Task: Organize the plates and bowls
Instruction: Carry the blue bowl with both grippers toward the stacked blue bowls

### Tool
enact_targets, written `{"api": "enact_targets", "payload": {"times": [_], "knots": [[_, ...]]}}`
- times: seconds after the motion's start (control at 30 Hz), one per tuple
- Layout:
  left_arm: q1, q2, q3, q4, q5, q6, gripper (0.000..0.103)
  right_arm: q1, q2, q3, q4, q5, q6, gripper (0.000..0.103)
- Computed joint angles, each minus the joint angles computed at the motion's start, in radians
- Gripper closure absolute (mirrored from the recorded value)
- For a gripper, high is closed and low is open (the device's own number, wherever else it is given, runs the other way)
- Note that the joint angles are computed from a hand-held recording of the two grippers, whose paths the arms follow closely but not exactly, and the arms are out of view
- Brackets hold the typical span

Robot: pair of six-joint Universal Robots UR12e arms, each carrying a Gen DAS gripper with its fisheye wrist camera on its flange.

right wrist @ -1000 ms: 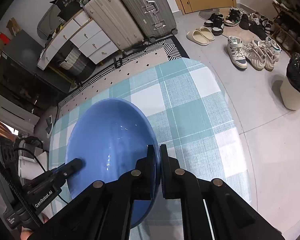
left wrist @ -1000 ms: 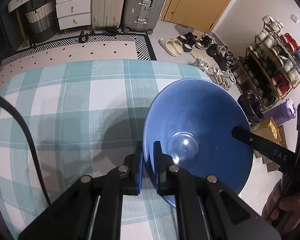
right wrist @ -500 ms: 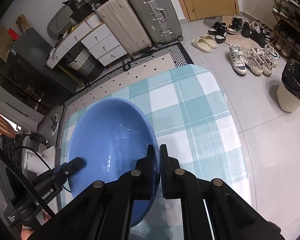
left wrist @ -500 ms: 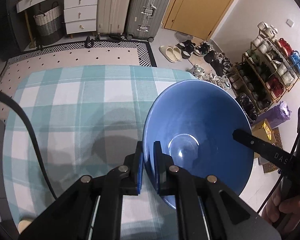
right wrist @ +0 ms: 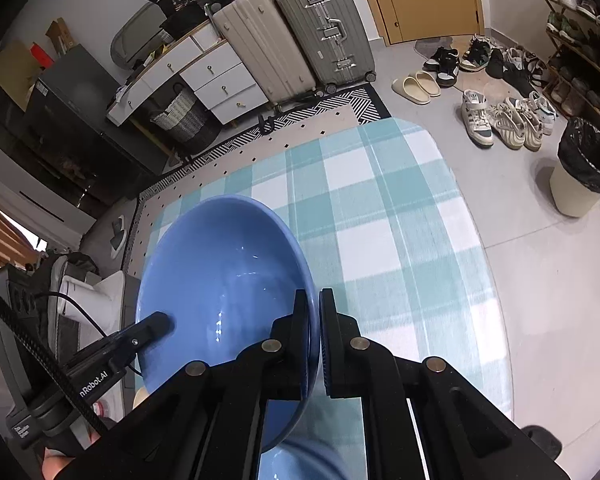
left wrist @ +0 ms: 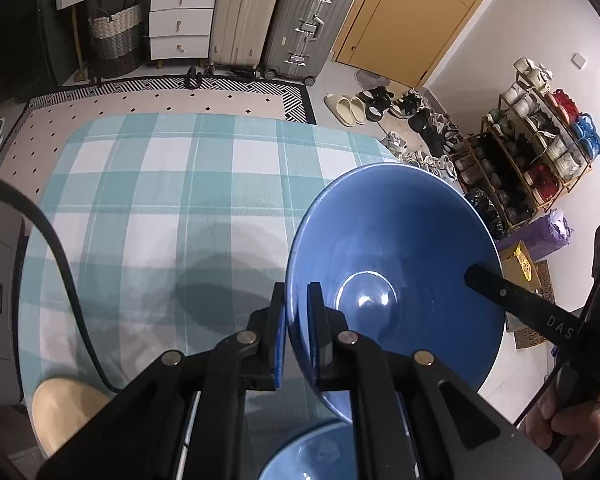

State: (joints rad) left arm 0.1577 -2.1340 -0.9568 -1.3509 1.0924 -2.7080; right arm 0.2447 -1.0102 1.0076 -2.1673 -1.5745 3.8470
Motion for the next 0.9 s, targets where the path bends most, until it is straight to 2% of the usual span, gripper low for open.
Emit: {"api": "enact_targets", "payload": {"times": [0.3, 0.47, 0.73, 0.9], "knots": [[0.034, 0.086, -0.113, 0.012, -0.011, 0.025, 0.096, 0.039, -0.064, 0.078, -0.026, -0.016, 0.022, 0.098], [0.038, 0.139, -0.187, 0.036, 0.040, 0.037, 0.096, 0.066, -0.102, 0.128, -0.035, -0.035, 0.028, 0.098], [0.068, 0.214, -0.285, 0.046, 0.022, 0.057, 0.096, 0.095, -0.164, 0.232, -0.087, -0.038, 0.065, 0.098], [0.077, 0.250, -0.347, 0.078, 0.037, 0.110, 0.096, 0.111, -0.191, 0.284, -0.124, -0.045, 0.097, 0.098]]}}
